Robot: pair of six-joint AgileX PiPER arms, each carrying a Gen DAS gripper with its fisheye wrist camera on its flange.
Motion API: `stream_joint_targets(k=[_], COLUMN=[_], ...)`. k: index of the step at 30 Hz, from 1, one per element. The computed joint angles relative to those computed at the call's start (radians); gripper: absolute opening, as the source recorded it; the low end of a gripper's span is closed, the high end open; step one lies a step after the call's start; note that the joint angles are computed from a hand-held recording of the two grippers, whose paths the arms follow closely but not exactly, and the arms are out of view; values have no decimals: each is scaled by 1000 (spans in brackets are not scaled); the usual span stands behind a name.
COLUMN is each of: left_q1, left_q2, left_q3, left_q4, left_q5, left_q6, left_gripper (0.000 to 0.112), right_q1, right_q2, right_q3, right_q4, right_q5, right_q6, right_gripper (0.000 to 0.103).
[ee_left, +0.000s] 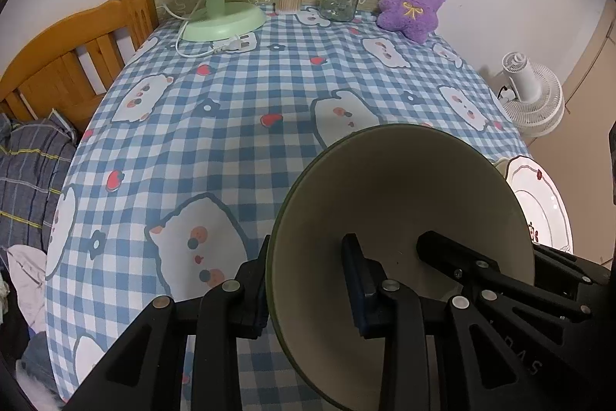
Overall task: Organize plates and bowls
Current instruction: 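Close both tools on opposite rims of the three-bowl stack, then lift the bowl stack with both tools and carry it over the plate stack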
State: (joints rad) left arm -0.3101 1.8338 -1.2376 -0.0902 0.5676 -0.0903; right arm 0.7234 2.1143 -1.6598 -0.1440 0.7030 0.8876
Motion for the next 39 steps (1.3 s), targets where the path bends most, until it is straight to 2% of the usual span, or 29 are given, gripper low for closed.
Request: stream_joint_targets(k=[11,19,24,27,31,34,37,39], left_q1=[-4,7,3,19,25,20,17,10], left_q2=[-14,-15,-26,-24,-30,-29,-30,-27], left_q3=[13,31,60,69,84,87,92,84], left_q4=[4,-23,-19,-89,-115,-108,-135,-112], left_q5=[3,-33,-69,-59,-73,-84,-90,-83], left_q6=[-11,16,14,87,107,87,119,100], left_gripper=[30,30,33,41,45,45,34,34], right_q1=[7,12,12,1,-5,-6,-6,-4], right_q2=[-14,1,-11,-25,-45,-47,-43,-42], right_q3=[18,-5,32,65,116,127,122,120], right_q4=[2,-25,-43,-24,-24,-23,-25,-21], right_q5=[-2,9,-33,-67,-118,-133,-133,-134], right_q6=[12,26,53,50,85,96,99,91], right_gripper=[31,31,32,33,40,40,40,36])
